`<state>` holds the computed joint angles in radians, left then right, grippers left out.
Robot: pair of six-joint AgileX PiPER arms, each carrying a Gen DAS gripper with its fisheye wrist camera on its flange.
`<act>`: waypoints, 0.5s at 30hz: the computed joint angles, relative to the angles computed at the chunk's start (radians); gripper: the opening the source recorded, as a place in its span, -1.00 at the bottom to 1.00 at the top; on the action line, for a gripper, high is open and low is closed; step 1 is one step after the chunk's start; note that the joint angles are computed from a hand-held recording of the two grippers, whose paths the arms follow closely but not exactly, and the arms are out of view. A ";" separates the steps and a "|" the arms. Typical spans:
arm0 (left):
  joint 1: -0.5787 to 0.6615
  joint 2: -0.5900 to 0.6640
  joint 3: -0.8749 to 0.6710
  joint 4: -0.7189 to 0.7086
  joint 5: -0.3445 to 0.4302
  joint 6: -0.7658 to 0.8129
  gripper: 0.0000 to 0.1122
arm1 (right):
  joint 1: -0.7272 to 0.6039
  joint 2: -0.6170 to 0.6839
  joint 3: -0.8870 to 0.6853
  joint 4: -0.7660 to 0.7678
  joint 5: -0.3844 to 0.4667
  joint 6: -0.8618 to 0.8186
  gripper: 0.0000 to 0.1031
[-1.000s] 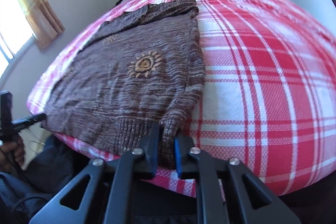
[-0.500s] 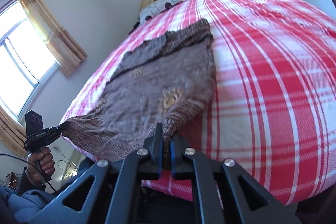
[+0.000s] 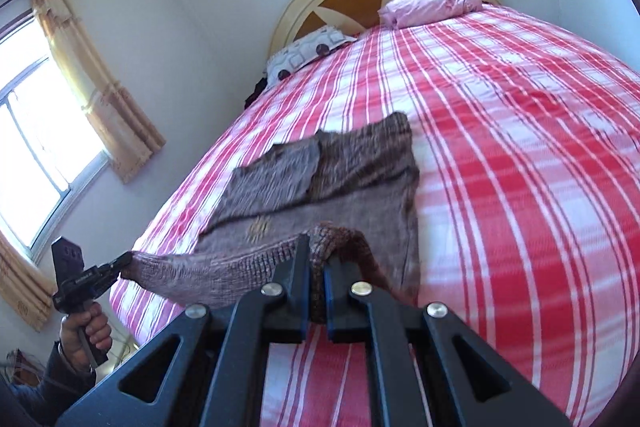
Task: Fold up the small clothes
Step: 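Lift the hem with both tools and fold it toward the collar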
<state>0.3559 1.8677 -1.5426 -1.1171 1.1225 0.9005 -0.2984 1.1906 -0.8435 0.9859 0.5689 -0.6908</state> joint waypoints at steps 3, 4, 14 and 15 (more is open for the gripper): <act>-0.051 0.070 -0.122 0.059 -0.044 -0.082 -0.89 | 0.017 0.102 -0.101 -0.045 -0.027 0.050 -0.84; -0.067 0.095 -0.166 0.077 -0.052 -0.107 -0.89 | 0.031 0.146 -0.146 -0.073 -0.041 0.082 -0.84; -0.199 0.319 -0.576 0.366 -0.124 -0.353 -0.89 | 0.087 0.453 -0.470 -0.307 -0.075 0.331 -0.84; -0.206 0.335 -0.601 0.386 -0.126 -0.364 -0.89 | 0.085 0.459 -0.479 -0.309 -0.061 0.332 -0.84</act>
